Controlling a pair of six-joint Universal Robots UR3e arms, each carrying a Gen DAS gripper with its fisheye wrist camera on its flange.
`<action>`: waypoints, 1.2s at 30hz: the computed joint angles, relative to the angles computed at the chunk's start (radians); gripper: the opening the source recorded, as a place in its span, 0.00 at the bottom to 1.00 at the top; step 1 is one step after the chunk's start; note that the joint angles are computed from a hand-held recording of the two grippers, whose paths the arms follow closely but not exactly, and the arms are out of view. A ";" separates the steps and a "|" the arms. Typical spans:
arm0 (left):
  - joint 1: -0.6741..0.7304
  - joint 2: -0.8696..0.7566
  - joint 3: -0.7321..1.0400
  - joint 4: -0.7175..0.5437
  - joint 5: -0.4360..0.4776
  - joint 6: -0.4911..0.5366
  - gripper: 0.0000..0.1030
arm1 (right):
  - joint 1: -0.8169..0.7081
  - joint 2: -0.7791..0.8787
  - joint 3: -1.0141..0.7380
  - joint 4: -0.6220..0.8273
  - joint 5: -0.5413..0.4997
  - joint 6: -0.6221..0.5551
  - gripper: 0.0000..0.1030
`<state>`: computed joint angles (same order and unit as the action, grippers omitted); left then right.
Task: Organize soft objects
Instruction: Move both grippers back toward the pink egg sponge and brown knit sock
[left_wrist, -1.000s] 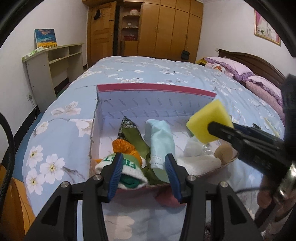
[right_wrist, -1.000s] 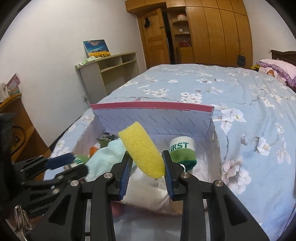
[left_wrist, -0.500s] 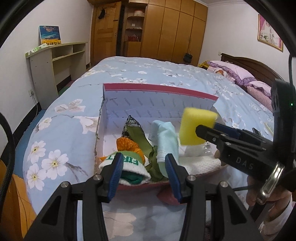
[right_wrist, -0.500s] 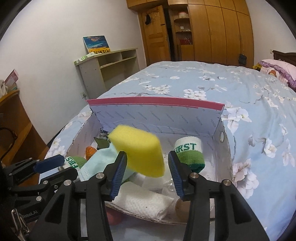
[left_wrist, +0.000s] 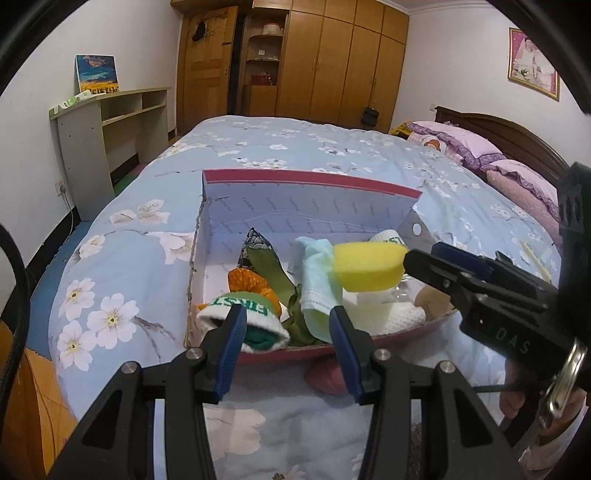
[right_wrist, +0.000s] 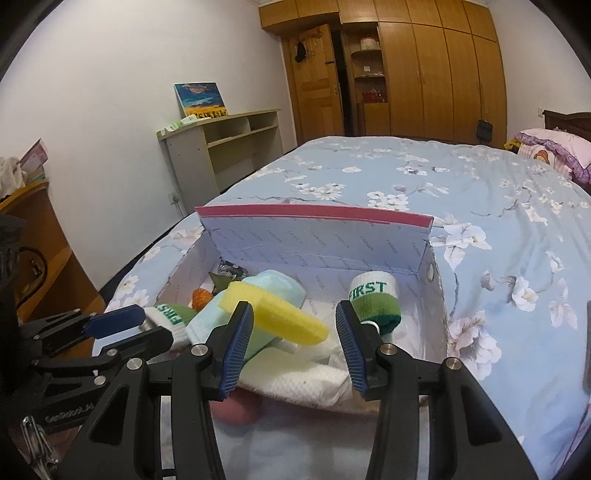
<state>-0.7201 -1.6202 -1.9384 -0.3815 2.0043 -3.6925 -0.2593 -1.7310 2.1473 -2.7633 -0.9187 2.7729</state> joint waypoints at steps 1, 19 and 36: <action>-0.002 0.003 -0.002 0.000 0.000 -0.001 0.48 | -0.007 -0.019 0.013 0.007 0.007 -0.006 0.46; -0.082 0.055 -0.047 -0.042 0.044 -0.057 0.48 | -0.193 -0.402 0.189 0.334 0.115 -0.172 0.46; -0.145 0.057 -0.121 -0.063 0.044 -0.155 0.48 | -0.472 -0.933 0.234 1.173 0.159 -0.614 0.46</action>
